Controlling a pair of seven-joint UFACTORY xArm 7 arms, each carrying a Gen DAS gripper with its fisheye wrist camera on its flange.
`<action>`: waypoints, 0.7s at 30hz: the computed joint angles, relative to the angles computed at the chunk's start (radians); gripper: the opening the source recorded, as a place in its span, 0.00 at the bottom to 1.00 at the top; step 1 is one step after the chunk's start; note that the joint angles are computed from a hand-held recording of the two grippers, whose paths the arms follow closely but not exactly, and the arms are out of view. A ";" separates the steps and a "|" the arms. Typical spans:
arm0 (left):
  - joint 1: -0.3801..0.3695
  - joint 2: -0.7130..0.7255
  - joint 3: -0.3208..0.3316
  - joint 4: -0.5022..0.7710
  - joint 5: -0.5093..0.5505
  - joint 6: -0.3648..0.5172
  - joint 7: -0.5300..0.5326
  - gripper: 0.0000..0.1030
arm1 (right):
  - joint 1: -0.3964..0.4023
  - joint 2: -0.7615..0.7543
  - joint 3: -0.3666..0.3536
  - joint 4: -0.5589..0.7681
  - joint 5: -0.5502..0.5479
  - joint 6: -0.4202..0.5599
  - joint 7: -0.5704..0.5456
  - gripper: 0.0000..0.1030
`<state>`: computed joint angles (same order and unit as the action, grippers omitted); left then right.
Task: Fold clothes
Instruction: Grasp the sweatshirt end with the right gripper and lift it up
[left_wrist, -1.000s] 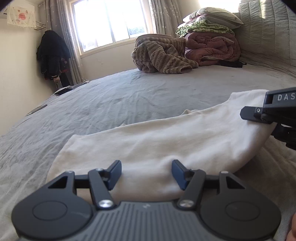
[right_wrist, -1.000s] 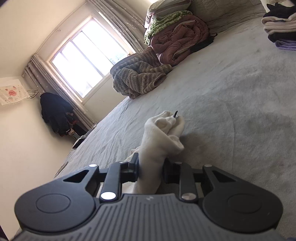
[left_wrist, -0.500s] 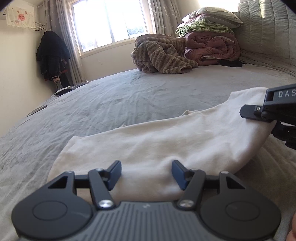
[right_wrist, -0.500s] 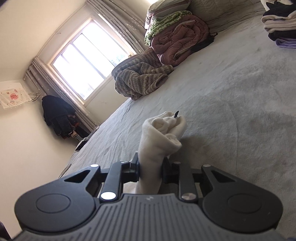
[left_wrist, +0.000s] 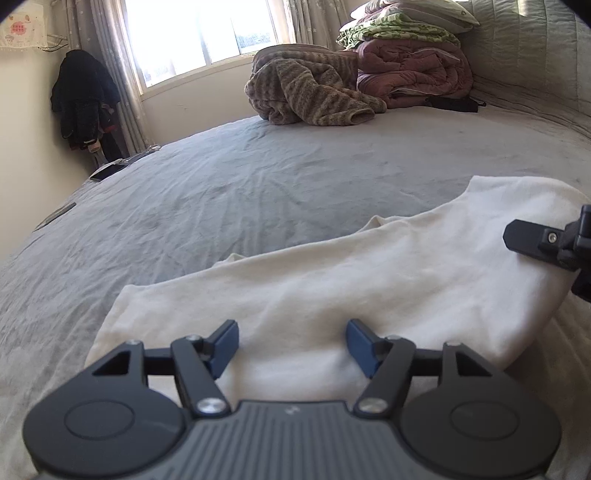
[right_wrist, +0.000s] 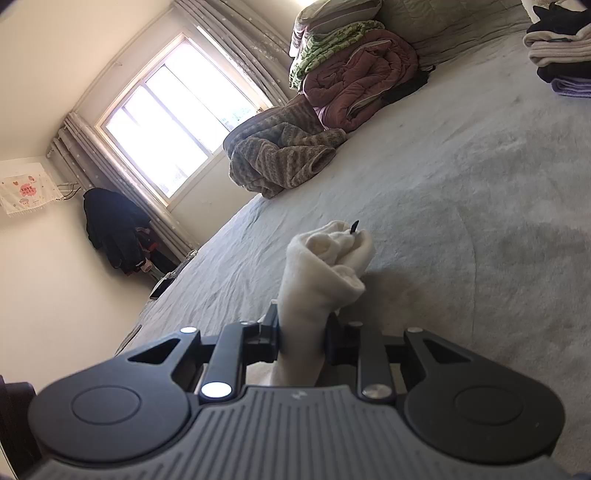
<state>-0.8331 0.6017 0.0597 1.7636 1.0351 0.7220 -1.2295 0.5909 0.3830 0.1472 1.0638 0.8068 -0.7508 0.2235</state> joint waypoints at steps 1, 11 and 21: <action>0.006 0.002 -0.004 0.005 -0.010 -0.002 0.008 0.65 | 0.000 0.000 0.000 0.001 -0.001 0.000 0.000 0.27; 0.072 -0.096 -0.004 -0.138 -0.056 -0.203 -0.162 0.65 | 0.035 0.021 -0.008 0.048 0.063 -0.029 -0.148 0.25; 0.078 -0.149 -0.021 -0.223 0.038 -0.198 -0.196 0.65 | 0.031 0.038 0.005 0.070 0.052 -0.060 -0.175 0.24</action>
<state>-0.7549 0.4532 0.0389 1.5410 1.0734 0.5237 -1.4260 0.6218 0.4209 0.1520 1.1343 0.8585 -0.8112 0.0484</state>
